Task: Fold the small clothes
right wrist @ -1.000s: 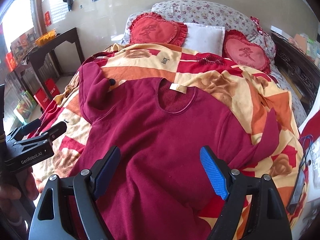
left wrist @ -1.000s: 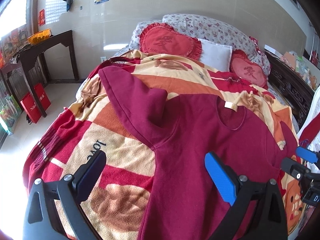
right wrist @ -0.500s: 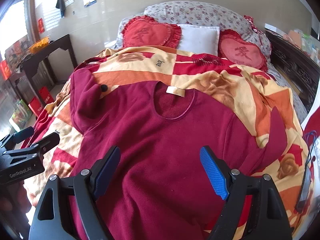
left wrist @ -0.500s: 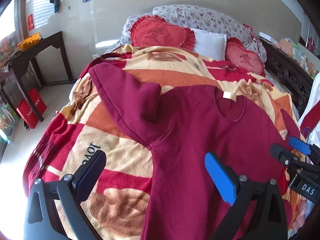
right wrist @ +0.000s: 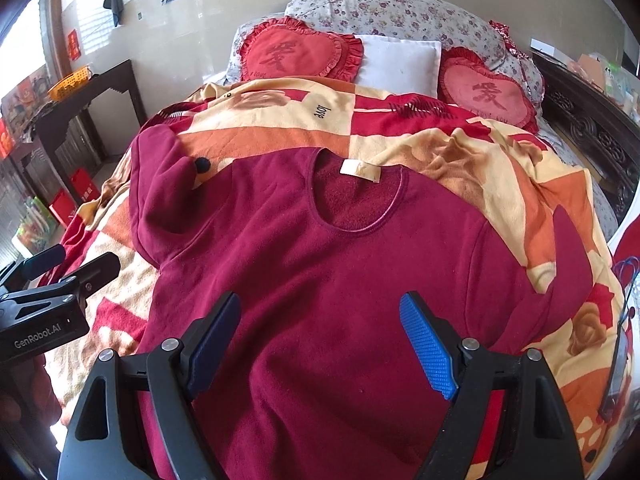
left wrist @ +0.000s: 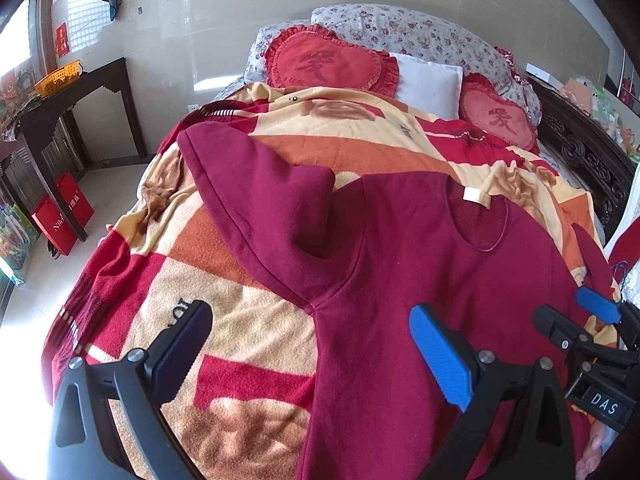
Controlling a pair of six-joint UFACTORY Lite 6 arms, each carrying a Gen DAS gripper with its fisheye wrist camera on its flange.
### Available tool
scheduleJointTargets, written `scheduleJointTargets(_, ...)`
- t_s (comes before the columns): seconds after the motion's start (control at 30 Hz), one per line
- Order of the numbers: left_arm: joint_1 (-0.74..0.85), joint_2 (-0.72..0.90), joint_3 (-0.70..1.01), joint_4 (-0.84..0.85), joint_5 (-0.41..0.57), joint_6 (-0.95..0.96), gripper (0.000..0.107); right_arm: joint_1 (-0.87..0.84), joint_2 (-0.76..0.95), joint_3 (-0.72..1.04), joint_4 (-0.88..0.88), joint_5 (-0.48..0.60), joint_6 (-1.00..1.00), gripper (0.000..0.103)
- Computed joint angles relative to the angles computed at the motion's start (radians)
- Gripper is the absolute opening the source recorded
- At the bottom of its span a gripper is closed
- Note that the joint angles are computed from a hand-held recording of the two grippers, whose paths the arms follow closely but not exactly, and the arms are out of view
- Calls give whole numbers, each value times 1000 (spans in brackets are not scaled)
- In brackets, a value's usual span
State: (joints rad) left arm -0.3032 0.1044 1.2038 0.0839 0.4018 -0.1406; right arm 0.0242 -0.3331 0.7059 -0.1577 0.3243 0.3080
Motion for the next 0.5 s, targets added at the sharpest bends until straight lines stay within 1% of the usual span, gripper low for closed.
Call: scheduleJointTargets(0.5,42,64,52,-39,-9,44,101,58,122,73,-83,-16,119,67)
